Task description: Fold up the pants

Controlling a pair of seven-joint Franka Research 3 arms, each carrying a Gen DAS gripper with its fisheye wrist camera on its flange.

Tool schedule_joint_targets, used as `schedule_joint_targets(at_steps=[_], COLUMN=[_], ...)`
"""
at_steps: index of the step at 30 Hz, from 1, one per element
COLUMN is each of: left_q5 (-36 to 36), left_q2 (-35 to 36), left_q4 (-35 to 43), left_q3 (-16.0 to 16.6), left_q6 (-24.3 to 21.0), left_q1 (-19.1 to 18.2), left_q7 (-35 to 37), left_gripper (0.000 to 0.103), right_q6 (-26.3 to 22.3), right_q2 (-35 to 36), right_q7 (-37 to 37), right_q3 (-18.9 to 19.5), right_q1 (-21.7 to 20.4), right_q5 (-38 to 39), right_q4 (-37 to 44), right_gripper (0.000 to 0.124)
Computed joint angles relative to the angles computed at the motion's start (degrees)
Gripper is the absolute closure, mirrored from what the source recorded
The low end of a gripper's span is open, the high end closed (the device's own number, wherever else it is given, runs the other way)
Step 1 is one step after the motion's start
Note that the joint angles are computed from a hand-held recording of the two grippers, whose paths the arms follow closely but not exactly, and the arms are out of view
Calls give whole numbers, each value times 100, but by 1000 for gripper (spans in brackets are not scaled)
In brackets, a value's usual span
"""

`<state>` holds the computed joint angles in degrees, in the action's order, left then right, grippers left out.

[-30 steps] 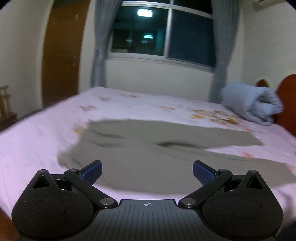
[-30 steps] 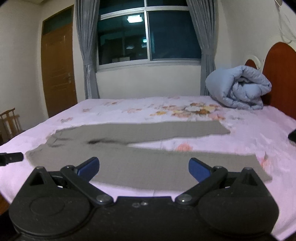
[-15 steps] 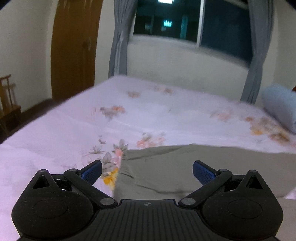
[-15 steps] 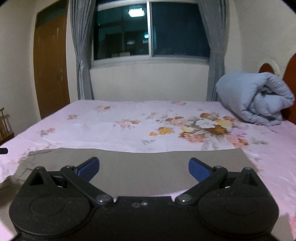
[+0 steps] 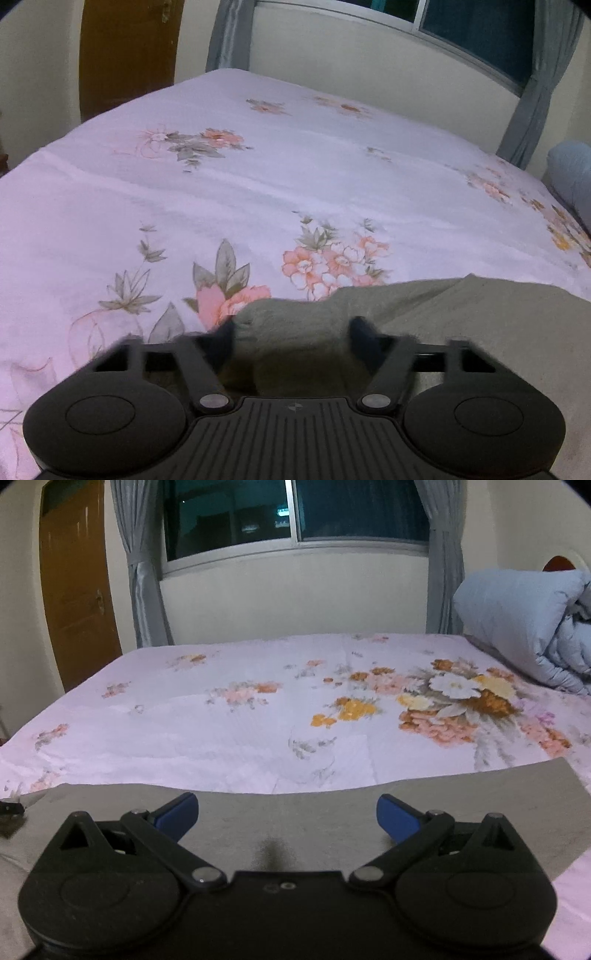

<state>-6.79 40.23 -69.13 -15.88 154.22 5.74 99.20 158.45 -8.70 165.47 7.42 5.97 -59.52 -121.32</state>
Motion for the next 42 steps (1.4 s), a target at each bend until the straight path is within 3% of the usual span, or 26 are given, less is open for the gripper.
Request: schedule_joint_targets(at_steps=[1,4,6,10,15,18,21,24,27,28,30,31,32,33,36,39,42], left_q5=[-141,-446,-773,-1826,-3227,-3921,-4297,-4327,-4250,-4248,-4243,-4176,-4015,-3874,-3804,-4514,-5954], left_q2=[51,-210,-415,-843,-1305,-1479,-1602,-1689,-1714,-1709,-1717,-1684,-1642,-1585,-1295,-1299,-1786], left_q4=[57,-405,-742,-1400,-1927,-2040,-2041,-2002,-1893,-1838,-1777,-1701,-1621,-1525,-1018,-950,-1593], left_q3=[-183,-487,-754,-1687,-2660,-2954,-2926,-2652,-2311,-2228,-2050,-1924,-1743,-1573,-1332,-1544,-1905], left_q6=[-53,269,583,1101,1265,1241,1097,932,720,600,452,324,271,263,25,-153,-509], left_q1=[119,373,609,1401,2298,2607,2637,2459,2217,2166,2042,1949,1791,1626,1348,1583,2285], left_q7=[166,593,925,1928,3291,3891,4214,4314,4264,4300,4328,4255,4110,3991,4064,4935,6078], left_gripper=[65,74,76,76,76,76,76,76,76,76,75,75,75,75,75,75,74], right_q6=[36,261,454,771,943,1212,1452,1552,1326,1049,249,-291,-635,-659,-402,-171,-299], right_q2=[3,34,111,276,641,867,1100,1316,1507,1579,1700,1781,1832,1785,1427,733,-254], right_q7=[-17,-206,-485,-1265,-2816,-3768,-5240,-6791,-8794,-9396,-10473,-10616,-10485,-10493,-10377,-10315,-10468], right_q3=[-13,-96,-162,-303,-438,-537,-584,-510,-167,-69,111,75,-26,-85,-277,-404,-427], right_q1=[0,-15,-43,-69,34,134,255,298,128,69,-66,-55,16,60,237,427,600], right_q5=[14,172,374,960,1829,2330,3325,4270,5508,5838,6657,6812,6783,6907,7198,7343,7433], right_q4=[-20,-47,-11,43,271,371,474,639,908,1074,1466,1732,1920,1927,1700,1177,450], right_gripper=[27,27,27,27,39,47,50,53,54,54,82,124,124,124,124,124,124])
